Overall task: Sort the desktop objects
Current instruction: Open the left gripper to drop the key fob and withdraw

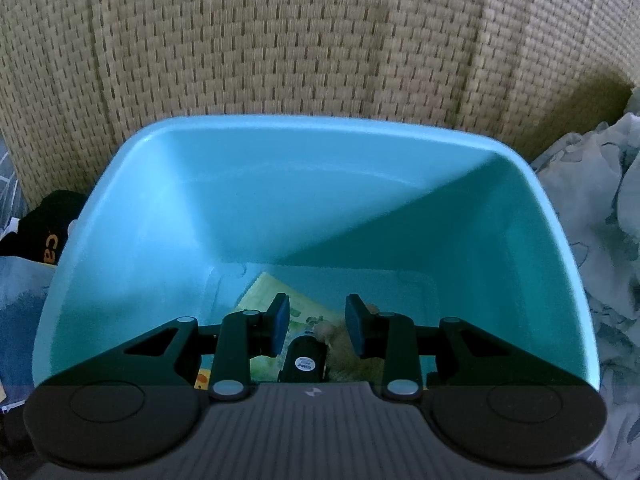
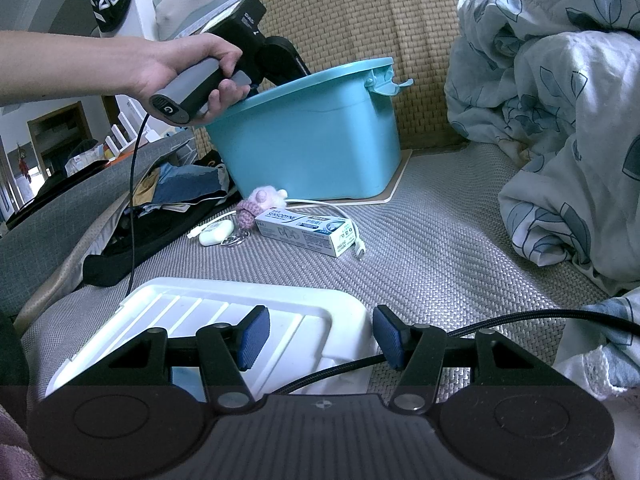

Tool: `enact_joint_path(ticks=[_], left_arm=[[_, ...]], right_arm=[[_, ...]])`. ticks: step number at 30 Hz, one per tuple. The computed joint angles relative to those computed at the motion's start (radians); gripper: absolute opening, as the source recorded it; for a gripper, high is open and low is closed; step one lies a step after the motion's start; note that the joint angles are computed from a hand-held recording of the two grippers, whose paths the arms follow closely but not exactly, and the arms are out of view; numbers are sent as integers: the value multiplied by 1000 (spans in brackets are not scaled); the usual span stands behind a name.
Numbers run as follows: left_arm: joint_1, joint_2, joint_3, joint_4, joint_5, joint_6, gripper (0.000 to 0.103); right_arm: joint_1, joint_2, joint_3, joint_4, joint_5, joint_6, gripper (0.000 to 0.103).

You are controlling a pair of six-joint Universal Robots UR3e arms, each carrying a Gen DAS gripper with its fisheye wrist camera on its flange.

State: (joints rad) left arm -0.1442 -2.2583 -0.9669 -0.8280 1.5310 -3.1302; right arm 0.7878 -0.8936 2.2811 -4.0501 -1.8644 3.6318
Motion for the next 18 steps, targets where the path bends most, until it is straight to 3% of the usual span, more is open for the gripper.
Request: enact_joint_path(ticks=[10, 18], left_arm=[[13, 277, -386, 297, -44, 66, 35], [143, 671, -816, 386, -251, 176, 36]], right_arm=[[-3, -1, 3, -3, 5, 3, 61], [-4, -5, 4, 5, 7, 5, 61]])
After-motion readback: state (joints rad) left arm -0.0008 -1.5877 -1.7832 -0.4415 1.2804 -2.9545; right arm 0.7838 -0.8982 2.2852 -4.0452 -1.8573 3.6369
